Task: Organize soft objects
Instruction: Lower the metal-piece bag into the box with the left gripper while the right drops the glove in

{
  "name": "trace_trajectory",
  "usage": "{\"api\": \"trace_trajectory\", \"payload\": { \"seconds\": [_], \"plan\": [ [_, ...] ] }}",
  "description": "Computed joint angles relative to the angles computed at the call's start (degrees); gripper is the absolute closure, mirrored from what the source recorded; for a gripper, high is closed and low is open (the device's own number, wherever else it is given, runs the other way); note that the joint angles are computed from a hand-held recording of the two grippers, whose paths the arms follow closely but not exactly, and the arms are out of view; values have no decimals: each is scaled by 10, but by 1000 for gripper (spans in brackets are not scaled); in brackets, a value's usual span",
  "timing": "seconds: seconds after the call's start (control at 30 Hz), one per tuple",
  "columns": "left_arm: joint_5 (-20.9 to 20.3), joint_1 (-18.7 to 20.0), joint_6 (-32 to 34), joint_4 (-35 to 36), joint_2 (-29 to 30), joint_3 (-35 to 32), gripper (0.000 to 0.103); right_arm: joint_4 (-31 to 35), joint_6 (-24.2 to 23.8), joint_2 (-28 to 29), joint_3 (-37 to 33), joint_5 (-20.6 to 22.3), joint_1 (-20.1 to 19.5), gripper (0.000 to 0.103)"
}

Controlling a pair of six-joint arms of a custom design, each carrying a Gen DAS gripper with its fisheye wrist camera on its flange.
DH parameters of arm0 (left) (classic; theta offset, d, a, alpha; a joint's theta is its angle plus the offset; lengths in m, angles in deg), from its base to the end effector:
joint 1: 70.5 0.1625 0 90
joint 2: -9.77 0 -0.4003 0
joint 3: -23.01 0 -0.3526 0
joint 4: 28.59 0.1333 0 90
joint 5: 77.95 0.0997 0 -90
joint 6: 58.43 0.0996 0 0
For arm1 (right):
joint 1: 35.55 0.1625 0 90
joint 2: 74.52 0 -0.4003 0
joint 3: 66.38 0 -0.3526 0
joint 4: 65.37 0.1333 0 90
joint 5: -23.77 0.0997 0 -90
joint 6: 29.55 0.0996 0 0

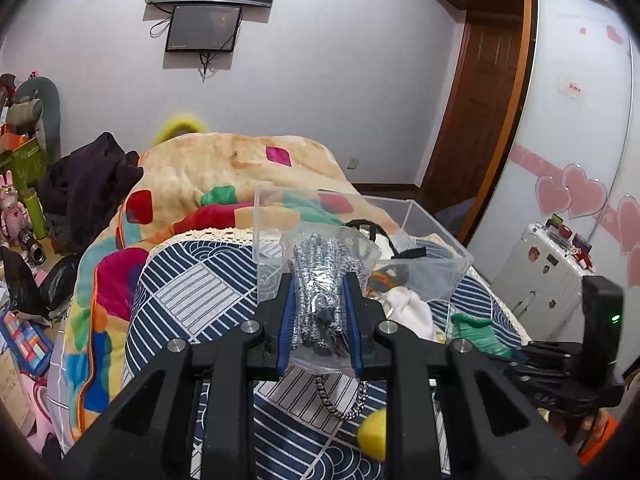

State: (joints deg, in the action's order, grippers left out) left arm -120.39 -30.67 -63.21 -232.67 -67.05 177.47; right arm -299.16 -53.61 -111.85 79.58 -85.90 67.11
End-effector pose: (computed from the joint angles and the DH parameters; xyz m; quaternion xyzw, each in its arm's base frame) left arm -0.0878 -0.3426 0.2130 0.2191 0.8506 -0.4306 0.2078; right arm 0.1721 -0.3110 0.0519 0.2469 -0.9077 0.2800 0.1916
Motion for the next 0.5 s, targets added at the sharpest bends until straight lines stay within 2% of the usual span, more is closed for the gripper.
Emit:
{"api": "trace_trajectory", "payload": {
  "seconds": [0.07,0.2,0.5],
  "plan": [
    [1,0,6,-6,0,-4,80,-1,-3,-21,7,26,-4,90],
    [7,1,26,-27,12,-17,80,-5,-11,-55,2,34,14,90],
    [3,31,91,-61,63,-81,80,13,-18,-82,-69,12,50,90]
  ]
}}
